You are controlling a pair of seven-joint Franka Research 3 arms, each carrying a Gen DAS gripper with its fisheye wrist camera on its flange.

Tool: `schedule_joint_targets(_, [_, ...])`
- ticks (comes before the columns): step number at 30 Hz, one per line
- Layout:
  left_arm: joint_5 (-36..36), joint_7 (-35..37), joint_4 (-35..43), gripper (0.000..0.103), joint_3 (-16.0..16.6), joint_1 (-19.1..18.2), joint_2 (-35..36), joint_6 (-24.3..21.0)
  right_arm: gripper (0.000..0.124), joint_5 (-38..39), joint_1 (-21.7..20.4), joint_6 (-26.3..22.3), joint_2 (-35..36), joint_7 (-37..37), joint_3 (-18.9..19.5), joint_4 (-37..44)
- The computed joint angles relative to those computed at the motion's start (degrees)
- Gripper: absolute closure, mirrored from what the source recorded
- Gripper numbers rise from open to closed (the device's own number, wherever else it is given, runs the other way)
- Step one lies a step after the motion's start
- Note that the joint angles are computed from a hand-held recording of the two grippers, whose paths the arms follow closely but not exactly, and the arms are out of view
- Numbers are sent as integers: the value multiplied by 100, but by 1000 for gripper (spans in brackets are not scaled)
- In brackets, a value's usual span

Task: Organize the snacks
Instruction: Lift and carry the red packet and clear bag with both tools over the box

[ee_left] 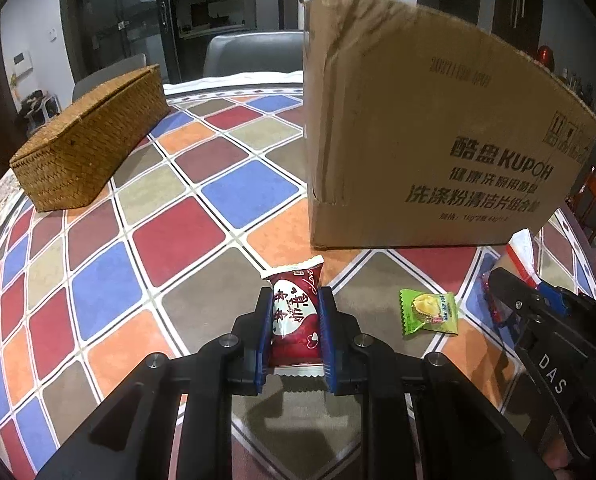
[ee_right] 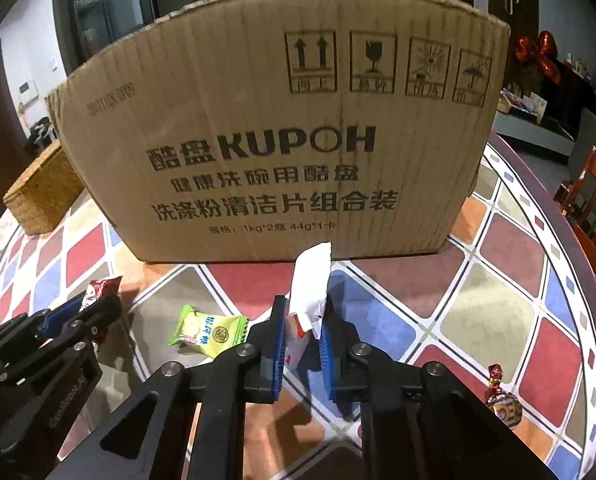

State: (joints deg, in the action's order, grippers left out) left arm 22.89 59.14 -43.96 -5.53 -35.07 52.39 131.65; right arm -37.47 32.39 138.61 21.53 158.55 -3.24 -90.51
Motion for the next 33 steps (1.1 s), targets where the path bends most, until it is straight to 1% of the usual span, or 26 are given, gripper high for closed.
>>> schedule_joint_targets(7, [174, -282, -808, 81, 0, 46, -559, 348, 109, -215, 52, -39, -185, 108, 26, -72])
schedule_joint_targets(13, [345, -493, -1286, 81, -52, 95, -945, 559, 109, -436, 43, -21, -314, 248, 91, -158])
schedule_joint_targets(26, [679, -814, -1825, 81, -119, 122, -1481, 825, 109, -918, 28, -137, -664, 492, 263, -277])
schedule_joint_targets(33, [809, -925, -1963, 81, -159, 132, -1677, 924, 109, -1156, -17, -208, -832, 579, 365, -297])
